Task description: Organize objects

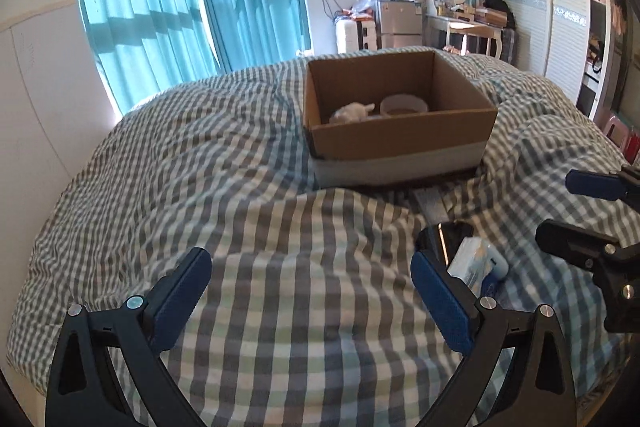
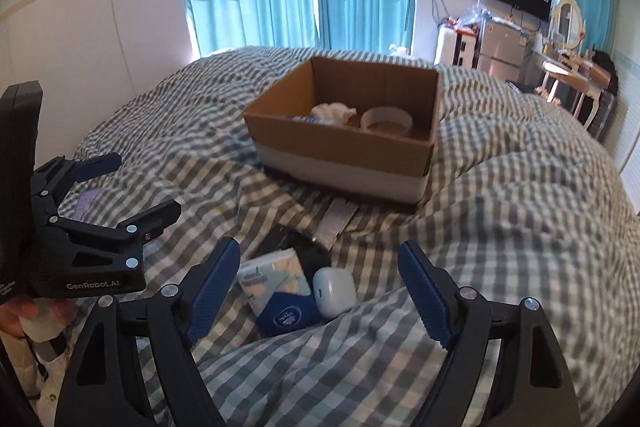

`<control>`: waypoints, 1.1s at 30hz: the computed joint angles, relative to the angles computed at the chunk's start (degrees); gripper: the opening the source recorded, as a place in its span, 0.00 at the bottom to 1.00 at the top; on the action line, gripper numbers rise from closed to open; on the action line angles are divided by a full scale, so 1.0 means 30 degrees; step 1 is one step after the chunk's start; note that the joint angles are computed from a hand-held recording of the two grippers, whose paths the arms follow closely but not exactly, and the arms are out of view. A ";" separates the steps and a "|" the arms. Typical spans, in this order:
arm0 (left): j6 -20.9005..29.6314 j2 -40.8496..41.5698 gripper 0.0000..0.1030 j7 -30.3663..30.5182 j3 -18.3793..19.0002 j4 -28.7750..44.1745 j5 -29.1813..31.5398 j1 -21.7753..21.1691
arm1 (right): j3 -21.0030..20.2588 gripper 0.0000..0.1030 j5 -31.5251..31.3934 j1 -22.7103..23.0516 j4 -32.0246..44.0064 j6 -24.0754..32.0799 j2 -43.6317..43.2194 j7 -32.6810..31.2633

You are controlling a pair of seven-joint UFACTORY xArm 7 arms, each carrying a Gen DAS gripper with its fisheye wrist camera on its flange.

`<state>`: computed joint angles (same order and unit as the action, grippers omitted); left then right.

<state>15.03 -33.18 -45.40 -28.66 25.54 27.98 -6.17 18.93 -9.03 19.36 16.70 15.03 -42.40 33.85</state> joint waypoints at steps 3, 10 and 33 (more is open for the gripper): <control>0.0036 0.0180 1.00 0.0040 0.0233 -0.0080 -0.0033 0.0047 | -0.0099 0.79 0.0083 0.0200 0.0067 -0.0701 0.1245 -0.0179; -0.0210 0.0477 1.00 0.0248 0.0760 -0.0425 -0.0418 -0.0075 | 0.1173 0.78 -0.1014 -0.0681 0.1372 -0.1000 0.4796 0.0125; -0.0338 0.2690 1.00 0.0868 0.1294 0.0997 -0.1188 -0.1229 | 0.0055 0.54 -0.1547 -0.1069 0.0881 0.1828 -0.1195 0.0649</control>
<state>14.01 -25.11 -42.79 -24.78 28.53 24.42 -9.86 19.10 -13.67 16.16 19.34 20.52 -45.98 35.80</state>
